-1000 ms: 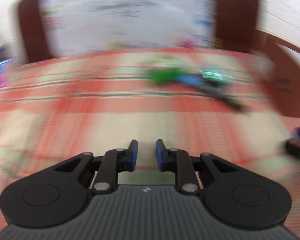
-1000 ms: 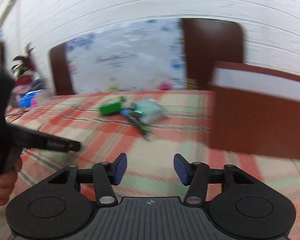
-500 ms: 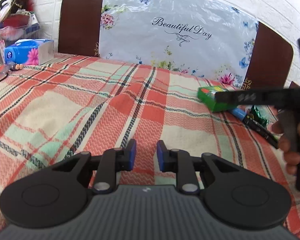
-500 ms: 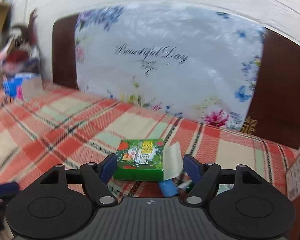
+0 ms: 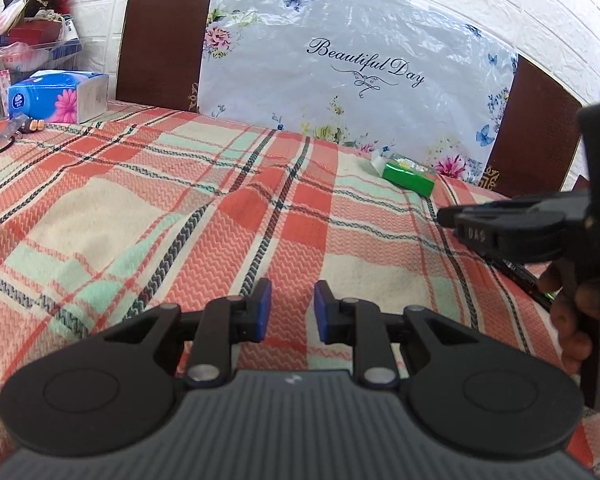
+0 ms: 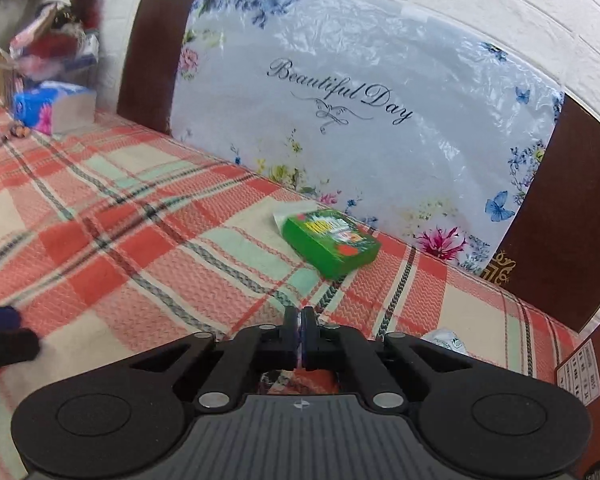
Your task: Organize objects
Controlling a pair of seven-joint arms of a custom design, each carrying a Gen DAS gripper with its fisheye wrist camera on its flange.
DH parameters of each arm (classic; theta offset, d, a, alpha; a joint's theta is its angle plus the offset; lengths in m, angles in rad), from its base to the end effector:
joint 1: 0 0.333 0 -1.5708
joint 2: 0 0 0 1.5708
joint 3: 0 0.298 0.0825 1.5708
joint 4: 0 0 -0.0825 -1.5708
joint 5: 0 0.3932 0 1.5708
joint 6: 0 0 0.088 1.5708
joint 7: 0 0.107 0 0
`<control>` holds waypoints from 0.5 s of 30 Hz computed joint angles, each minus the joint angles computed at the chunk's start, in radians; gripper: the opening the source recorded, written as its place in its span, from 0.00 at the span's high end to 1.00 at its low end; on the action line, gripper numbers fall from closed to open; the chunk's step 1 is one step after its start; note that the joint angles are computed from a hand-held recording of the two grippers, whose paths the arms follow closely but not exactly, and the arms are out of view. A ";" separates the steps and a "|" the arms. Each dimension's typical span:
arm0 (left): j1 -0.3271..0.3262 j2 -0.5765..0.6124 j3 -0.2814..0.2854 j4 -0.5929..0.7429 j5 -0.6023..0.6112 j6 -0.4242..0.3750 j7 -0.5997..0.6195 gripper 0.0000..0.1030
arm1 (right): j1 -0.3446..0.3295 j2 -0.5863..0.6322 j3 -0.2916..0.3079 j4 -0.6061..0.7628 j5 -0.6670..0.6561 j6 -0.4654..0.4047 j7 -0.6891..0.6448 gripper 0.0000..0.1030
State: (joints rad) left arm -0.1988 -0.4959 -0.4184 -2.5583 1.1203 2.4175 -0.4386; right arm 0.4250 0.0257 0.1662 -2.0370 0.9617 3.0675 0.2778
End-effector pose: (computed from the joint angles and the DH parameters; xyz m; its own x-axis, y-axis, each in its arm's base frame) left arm 0.3627 -0.2523 0.4369 0.4674 -0.8622 0.1952 -0.3678 -0.3905 -0.8440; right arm 0.5326 0.2777 0.5025 0.7054 -0.6641 0.2478 -0.2056 -0.5263 -0.8251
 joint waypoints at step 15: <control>0.015 -0.006 0.004 -0.012 0.040 0.043 -0.067 0.70 | 0.177 0.448 -0.257 0.620 -0.675 -0.313 0.899 0.28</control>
State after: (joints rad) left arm -0.1836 -0.5018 -0.4146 -2.5704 1.1605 2.4605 -0.5055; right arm 0.6022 0.4741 -0.0908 -1.4168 0.2866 2.7542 1.1766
